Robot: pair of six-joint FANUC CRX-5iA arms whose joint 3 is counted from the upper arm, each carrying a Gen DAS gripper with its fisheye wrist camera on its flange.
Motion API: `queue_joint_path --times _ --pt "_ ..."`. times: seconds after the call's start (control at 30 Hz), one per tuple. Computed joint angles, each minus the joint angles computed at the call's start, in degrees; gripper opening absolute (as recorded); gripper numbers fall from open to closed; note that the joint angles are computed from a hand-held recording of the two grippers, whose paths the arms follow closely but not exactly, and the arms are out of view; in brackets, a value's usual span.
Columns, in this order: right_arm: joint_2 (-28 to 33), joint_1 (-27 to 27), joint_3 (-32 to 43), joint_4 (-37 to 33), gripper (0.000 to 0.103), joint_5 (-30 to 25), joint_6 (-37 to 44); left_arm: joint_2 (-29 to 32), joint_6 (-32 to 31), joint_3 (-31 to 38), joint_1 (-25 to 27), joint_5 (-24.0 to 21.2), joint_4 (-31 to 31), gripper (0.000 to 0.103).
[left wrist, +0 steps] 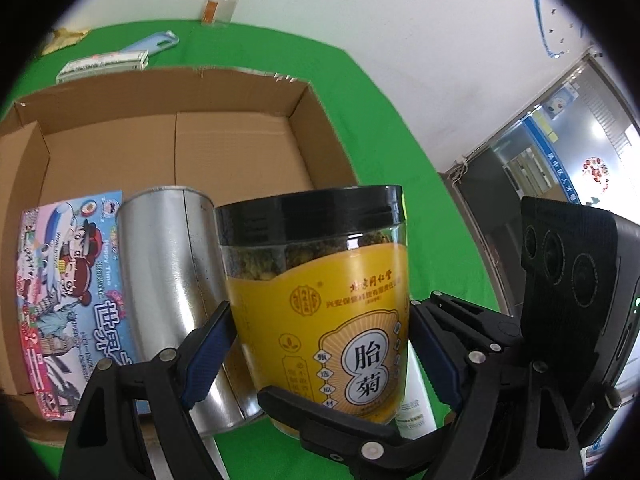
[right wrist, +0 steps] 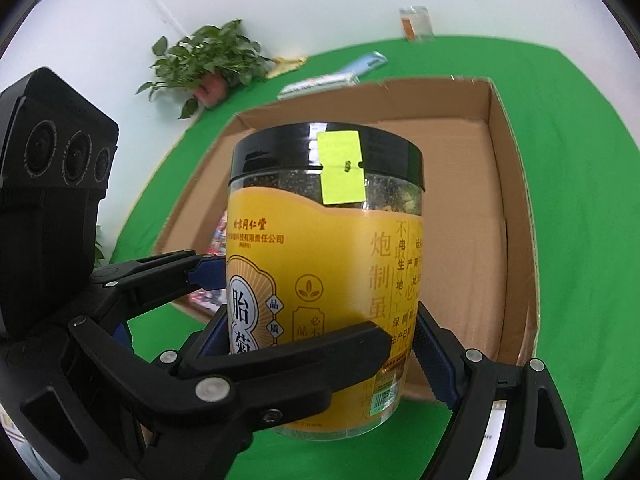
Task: Organize rigid objects
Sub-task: 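Lift the yellow jar with the right gripper and lower it beside the can, then open the right gripper and withdraw it from the box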
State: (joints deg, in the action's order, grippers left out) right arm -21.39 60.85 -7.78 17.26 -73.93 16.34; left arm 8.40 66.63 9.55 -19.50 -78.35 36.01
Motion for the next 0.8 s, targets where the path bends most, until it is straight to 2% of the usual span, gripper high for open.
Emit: queue_joint_path --times 0.17,0.37,0.4,0.47,0.5,0.57,0.6,0.67,0.8 --pt "-1.5 -3.7 -3.4 -4.5 0.083 3.0 1.7 1.5 0.9 0.8 -1.3 -0.4 -1.9 0.086" --pt "-1.3 -7.1 -4.0 -8.4 0.083 5.3 3.6 3.4 3.2 5.0 -2.6 -3.7 -4.9 0.086" --pt "-1.1 -7.5 -3.8 -8.9 0.083 5.3 3.7 3.2 3.9 4.8 -2.4 -3.2 -4.7 0.086" --pt "0.8 -7.6 -2.6 -8.8 0.083 2.8 3.7 0.9 5.8 4.1 -2.0 2.0 -7.3 0.085" --pt "1.1 -7.3 -2.7 -8.3 0.083 2.6 3.6 0.6 6.0 5.1 -2.1 2.1 -9.3 0.085" --pt "1.7 -8.0 -2.2 -9.1 0.083 2.7 3.3 -0.2 5.2 3.9 -1.3 2.4 -8.2 0.085" --pt "2.1 -8.4 -1.8 -9.8 0.084 2.4 3.4 -0.2 5.0 3.8 -1.0 1.5 -8.4 0.085" --pt "3.5 -8.7 -1.0 -9.8 0.085 1.5 3.6 -1.9 4.2 2.6 -0.5 2.7 -9.7 0.085" --pt "4.7 -6.9 -0.3 -7.9 0.085 -0.8 2.8 -5.8 2.8 -2.4 2.7 3.5 -7.5 0.085"
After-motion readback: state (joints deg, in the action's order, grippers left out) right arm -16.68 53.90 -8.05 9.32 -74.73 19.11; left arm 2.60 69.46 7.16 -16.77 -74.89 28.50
